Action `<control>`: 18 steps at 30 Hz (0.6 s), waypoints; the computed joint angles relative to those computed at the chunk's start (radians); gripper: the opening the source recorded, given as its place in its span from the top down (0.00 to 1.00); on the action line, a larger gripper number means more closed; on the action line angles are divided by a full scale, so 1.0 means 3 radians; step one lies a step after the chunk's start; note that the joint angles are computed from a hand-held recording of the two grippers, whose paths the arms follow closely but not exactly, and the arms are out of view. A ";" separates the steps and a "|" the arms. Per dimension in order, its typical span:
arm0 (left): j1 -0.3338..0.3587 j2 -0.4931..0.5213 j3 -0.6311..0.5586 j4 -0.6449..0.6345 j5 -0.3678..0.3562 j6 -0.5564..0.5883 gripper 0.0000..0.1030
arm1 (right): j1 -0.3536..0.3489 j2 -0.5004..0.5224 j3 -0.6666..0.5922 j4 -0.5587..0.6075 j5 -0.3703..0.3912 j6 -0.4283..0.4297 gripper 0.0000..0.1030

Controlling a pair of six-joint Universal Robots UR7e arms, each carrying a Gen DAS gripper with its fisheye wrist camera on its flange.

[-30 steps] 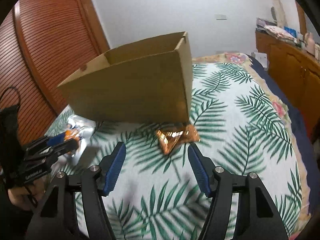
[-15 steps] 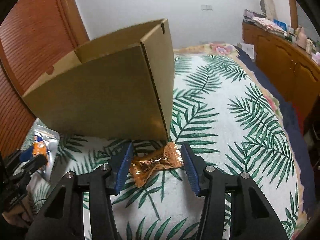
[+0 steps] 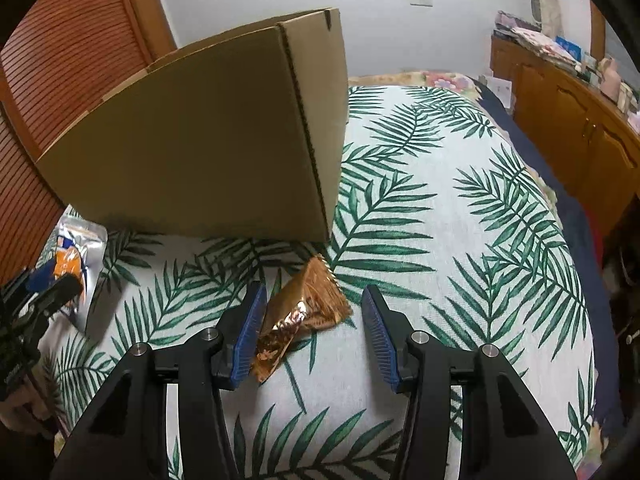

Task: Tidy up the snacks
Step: 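Grasp the orange-white foil packet with the left tool while the right tool grasps the gold candy, then lift both snacks and carry them over the cardboard box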

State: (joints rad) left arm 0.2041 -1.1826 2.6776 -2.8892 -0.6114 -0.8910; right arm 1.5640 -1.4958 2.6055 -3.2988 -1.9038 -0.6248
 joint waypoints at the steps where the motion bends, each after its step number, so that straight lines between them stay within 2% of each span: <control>1: -0.0001 0.0000 0.0003 -0.0003 0.0003 -0.0004 0.65 | 0.0014 0.0012 0.0004 -0.0007 -0.0014 -0.0015 0.52; 5: -0.0003 -0.0003 0.0020 -0.0032 0.0004 -0.0018 0.65 | 0.0071 0.0042 0.0040 -0.0020 -0.0078 -0.0075 0.58; 7: -0.0005 0.0001 0.0020 -0.0030 0.0008 -0.0034 0.65 | 0.0112 0.0087 0.0071 -0.0081 -0.0145 -0.0125 0.68; 8: -0.0006 0.0002 0.0021 -0.0036 0.0007 -0.0035 0.65 | 0.0141 0.0119 0.0085 -0.0129 -0.0189 -0.0164 0.68; 10: -0.0009 0.0000 0.0023 -0.0032 0.0010 -0.0046 0.65 | 0.0200 0.0203 0.0115 -0.0284 -0.0290 -0.0229 0.82; 14: -0.0012 -0.0004 0.0035 -0.0053 0.0012 -0.0053 0.65 | 0.0168 0.0195 0.0165 -0.0350 -0.0238 -0.0294 0.82; 18: -0.0008 -0.0007 0.0037 -0.0058 0.0011 -0.0057 0.65 | 0.0048 0.0021 0.0248 -0.0278 -0.0029 -0.0306 0.82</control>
